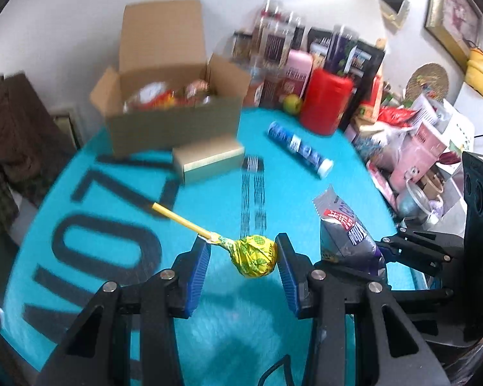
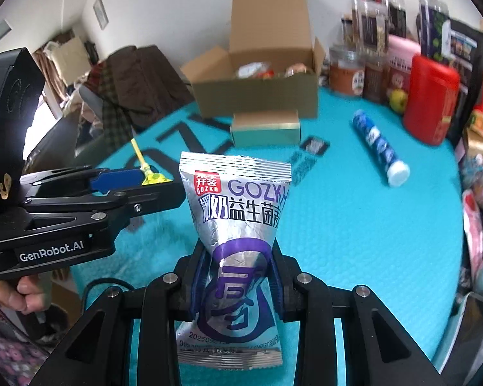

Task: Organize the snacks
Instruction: 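Lift the lollipop with left tool while right tool lifts the GOZK bag, then carry the lollipop and GOZK bag with both tools into the cardboard box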

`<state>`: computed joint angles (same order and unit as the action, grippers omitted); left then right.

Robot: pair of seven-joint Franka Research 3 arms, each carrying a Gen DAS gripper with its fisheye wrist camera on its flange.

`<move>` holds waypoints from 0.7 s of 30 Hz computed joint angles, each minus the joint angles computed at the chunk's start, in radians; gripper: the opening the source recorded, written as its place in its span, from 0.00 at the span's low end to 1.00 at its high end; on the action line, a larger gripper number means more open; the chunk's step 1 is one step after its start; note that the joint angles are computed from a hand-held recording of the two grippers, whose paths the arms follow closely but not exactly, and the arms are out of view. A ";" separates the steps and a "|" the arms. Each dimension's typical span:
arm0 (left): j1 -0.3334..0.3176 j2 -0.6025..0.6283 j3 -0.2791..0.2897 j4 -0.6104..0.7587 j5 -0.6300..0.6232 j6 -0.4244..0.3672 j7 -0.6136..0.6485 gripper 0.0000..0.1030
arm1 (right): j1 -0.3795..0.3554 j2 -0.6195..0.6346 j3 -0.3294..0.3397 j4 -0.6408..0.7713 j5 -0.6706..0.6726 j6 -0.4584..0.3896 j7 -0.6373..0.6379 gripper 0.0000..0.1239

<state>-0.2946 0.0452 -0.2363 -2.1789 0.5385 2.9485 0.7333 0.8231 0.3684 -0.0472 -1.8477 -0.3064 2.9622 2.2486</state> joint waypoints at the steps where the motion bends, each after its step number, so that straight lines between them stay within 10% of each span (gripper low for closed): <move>1: 0.000 -0.002 0.005 0.012 0.030 0.005 -0.015 0.40 | 0.013 -0.004 -0.018 0.005 -0.017 0.000 0.012 0.27; 21: 0.018 0.106 0.081 0.268 0.182 0.082 -0.083 0.40 | -0.022 0.101 -0.046 0.327 -0.130 -0.035 -0.006 0.27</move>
<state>-0.2765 0.1513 -0.1554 -1.9106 0.7207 3.0308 0.6500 0.8006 0.4689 -0.0936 -1.5210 -0.4361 2.9276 2.2425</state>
